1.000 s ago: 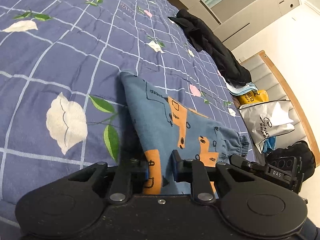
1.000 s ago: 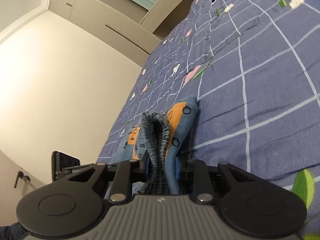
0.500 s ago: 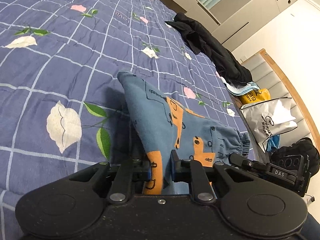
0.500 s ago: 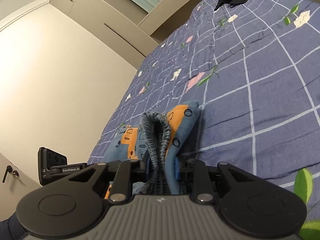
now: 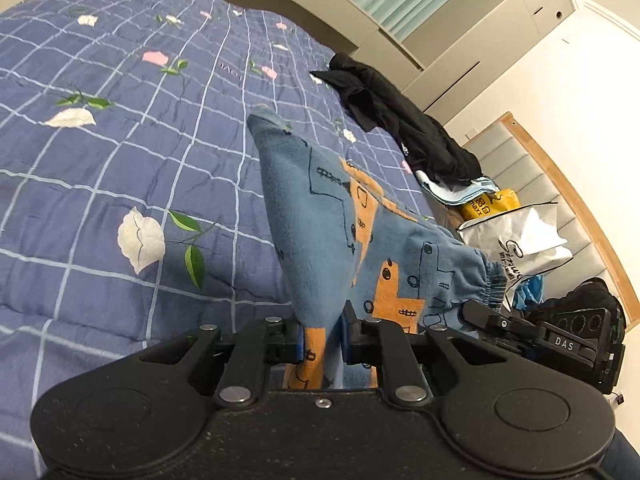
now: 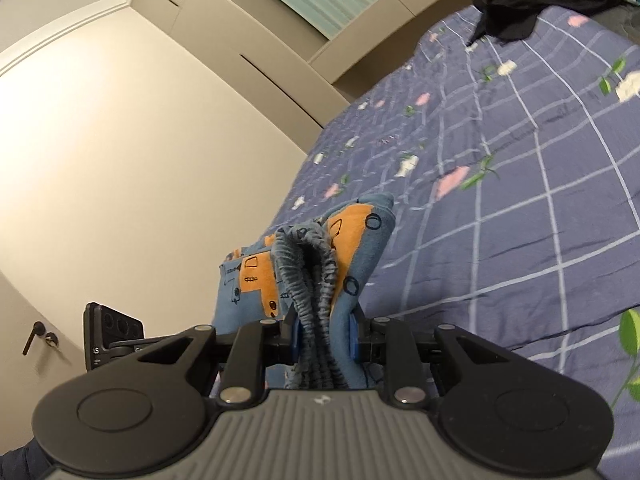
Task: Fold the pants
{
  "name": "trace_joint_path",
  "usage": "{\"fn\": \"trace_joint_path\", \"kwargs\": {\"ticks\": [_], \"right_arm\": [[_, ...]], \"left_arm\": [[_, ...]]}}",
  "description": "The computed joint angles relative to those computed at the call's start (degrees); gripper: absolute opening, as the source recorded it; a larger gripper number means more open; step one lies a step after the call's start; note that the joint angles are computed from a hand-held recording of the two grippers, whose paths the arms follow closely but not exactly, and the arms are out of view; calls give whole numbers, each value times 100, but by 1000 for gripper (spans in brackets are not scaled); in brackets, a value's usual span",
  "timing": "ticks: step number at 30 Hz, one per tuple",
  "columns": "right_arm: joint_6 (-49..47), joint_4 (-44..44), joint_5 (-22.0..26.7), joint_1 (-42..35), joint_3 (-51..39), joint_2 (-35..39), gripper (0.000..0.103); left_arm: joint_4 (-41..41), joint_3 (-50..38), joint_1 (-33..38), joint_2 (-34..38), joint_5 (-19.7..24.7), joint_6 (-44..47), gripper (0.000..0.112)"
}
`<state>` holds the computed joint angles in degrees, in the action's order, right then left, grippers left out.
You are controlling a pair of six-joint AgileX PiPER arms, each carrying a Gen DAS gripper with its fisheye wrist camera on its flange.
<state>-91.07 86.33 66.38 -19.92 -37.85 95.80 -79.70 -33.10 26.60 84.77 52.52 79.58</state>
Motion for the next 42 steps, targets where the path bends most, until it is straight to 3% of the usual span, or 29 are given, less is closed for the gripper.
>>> {"fn": "trace_joint_path", "kwargs": {"ticks": [10, 17, 21, 25, 29, 33, 36, 39, 41, 42], "right_arm": [[643, -469, 268, -213, 280, -763, 24], [896, -366, -450, 589, -156, -358, 24], [1417, -226, -990, 1338, -1424, 416, 24], [2426, -469, -1329, 1840, -3273, 1552, 24], [3532, -927, -1380, 2051, -5193, 2760, 24], [4561, -1549, -1425, 2125, -6795, 3922, 25], [4907, -1980, -1618, 2169, -7286, 4418, 30], [4266, -1354, -1488, 1979, -7022, 4539, 34], [3682, -933, -1568, 1829, -6481, 4294, 47], [3422, -746, -1686, 1757, -6145, 4105, 58]], "left_arm": [[668, 232, 771, -581, 681, -285, 16], [556, -436, 439, 293, 145, -272, 16], [517, -1727, -36, 1159, -276, -894, 16], [1077, -3614, -455, 2317, -452, -2149, 16], [1799, -5314, -683, 3420, -453, -3216, 17], [2536, -6273, -941, 4228, -755, -3962, 18], [3073, -6147, -1165, 4313, -1414, -3969, 38], [2331, -5641, -994, 4143, -1666, -3171, 46], [1975, -5094, -880, 3804, -1866, -2745, 52], [1809, -4753, -832, 3572, -1978, -2585, 55]]}}
